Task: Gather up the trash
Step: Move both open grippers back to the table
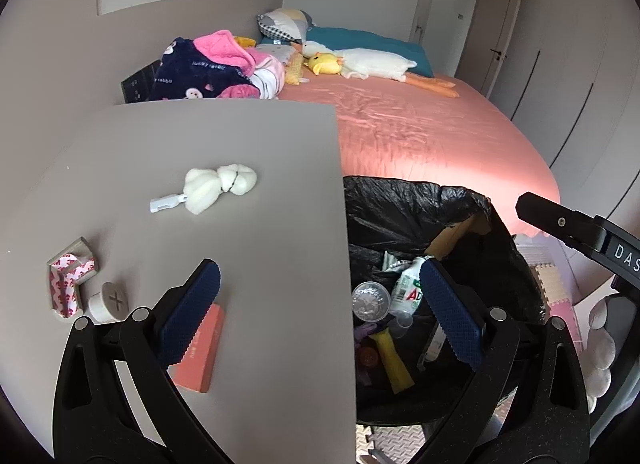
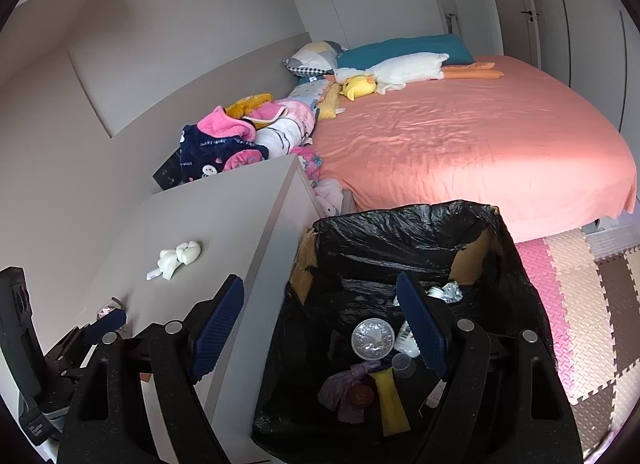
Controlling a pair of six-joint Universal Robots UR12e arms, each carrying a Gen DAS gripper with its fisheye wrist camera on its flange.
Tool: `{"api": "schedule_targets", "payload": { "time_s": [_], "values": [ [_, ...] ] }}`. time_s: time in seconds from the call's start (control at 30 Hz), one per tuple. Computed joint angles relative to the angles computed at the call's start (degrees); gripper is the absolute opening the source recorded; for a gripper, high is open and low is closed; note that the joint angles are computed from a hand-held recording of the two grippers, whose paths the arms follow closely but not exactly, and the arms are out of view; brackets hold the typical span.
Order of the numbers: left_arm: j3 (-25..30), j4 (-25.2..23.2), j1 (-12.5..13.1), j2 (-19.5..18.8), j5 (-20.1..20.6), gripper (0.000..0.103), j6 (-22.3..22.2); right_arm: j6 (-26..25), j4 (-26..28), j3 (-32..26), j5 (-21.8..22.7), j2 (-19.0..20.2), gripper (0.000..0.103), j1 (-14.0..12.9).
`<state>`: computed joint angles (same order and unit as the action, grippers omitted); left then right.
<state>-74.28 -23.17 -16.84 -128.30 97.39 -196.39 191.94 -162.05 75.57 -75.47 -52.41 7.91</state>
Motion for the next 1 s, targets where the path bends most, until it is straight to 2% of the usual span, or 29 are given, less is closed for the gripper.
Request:
{"api": "schedule_targets", "payload": {
  "time_s": [0.43,0.73,0.87,1.0],
  "values": [
    [-5.14,0.68,1.75,2.79,6.21,0.097,-3.26,-2.38,2.49,-1.63,1.18,1.03,0.079,2.98],
    [-7.1,-0.13,3.18,3.23,10.13,0.096,-5.49,-4.16,4.17,-2.68,1.59,1.79,0.079,4.45],
    [-7.19,-1.17,3.47,2.89,11.35,0.084,-5.6,-4.54,4.33,-2.88,2.36,2.06,0.079,4.7],
    [-7.06,-2.06,3.76,2.47,11.61,0.067,-5.6,-5.01,5.0,-3.09,2.69,2.29,0.079,4.96]
  ]
}}
